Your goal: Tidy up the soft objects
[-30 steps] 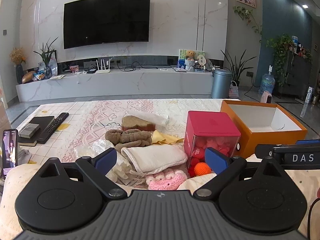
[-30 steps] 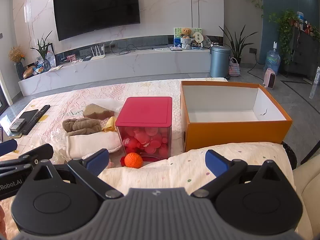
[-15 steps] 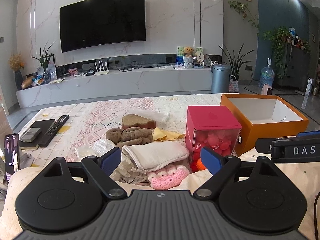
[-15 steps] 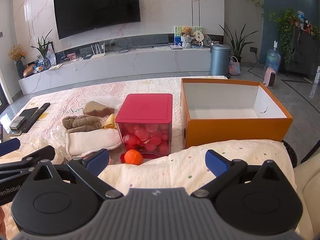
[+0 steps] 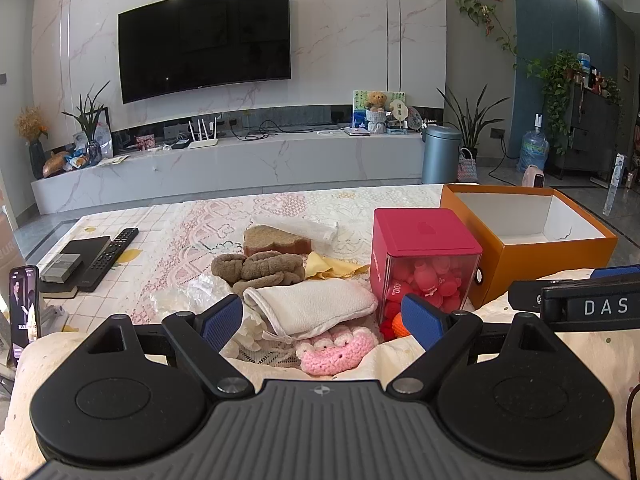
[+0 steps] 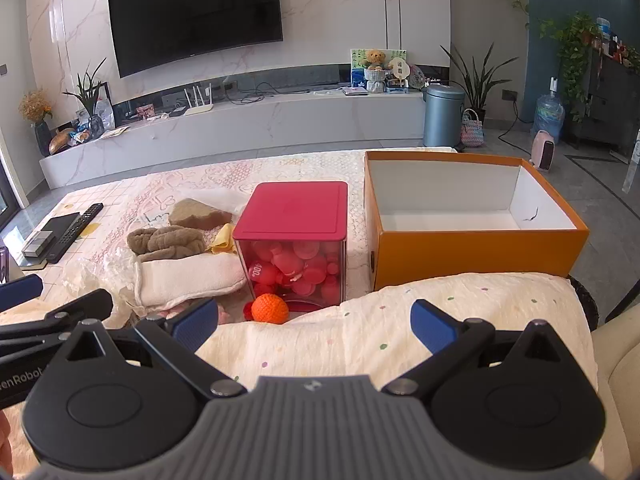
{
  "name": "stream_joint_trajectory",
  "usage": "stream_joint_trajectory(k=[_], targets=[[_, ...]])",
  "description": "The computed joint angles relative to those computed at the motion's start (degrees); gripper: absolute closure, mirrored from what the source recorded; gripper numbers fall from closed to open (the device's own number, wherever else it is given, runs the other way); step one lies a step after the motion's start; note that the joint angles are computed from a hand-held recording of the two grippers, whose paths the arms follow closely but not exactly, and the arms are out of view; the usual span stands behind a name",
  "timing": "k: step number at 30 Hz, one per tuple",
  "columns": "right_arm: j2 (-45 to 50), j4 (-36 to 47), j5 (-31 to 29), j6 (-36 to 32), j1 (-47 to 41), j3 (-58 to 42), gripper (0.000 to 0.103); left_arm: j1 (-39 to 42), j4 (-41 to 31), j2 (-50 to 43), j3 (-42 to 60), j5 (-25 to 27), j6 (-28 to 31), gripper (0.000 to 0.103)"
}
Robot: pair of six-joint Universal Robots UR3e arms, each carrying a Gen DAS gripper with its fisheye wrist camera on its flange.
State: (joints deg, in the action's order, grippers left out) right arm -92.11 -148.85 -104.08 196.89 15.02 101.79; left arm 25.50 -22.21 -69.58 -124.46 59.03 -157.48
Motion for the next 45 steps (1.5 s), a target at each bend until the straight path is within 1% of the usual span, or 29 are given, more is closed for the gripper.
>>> stream_joint_trajectory(k=[34, 38, 41, 43, 45], targets=[[-0.4, -0.2, 0.2, -0.2, 0.2, 0.9, 0.003, 0.4, -2.7, 1.4, 0.5, -1.0, 0.4, 0.0], [0.1, 0.1, 0.0, 0.0, 0.4, 0.3, 0.003, 0.6, -3.9, 1.3, 0.8, -1.6, 0.8, 0.0], [0.7, 0.7, 0.2, 0.0, 0.4, -0.4, 0.003, 1.5, -5.8, 1.5, 0.9, -2.9, 2.2, 0.0], [1.4, 0.1, 1.2, -0.6, 0.1, -0.6, 0.003, 2.7, -7.0, 2.0, 0.5, -3.8, 4.0, 0.006], [1.3, -4.3, 3.2, -1.6, -0.6, 1.6, 0.003, 4.3, -8.8, 2.1, 0.6, -4.3, 5.8, 0.009]])
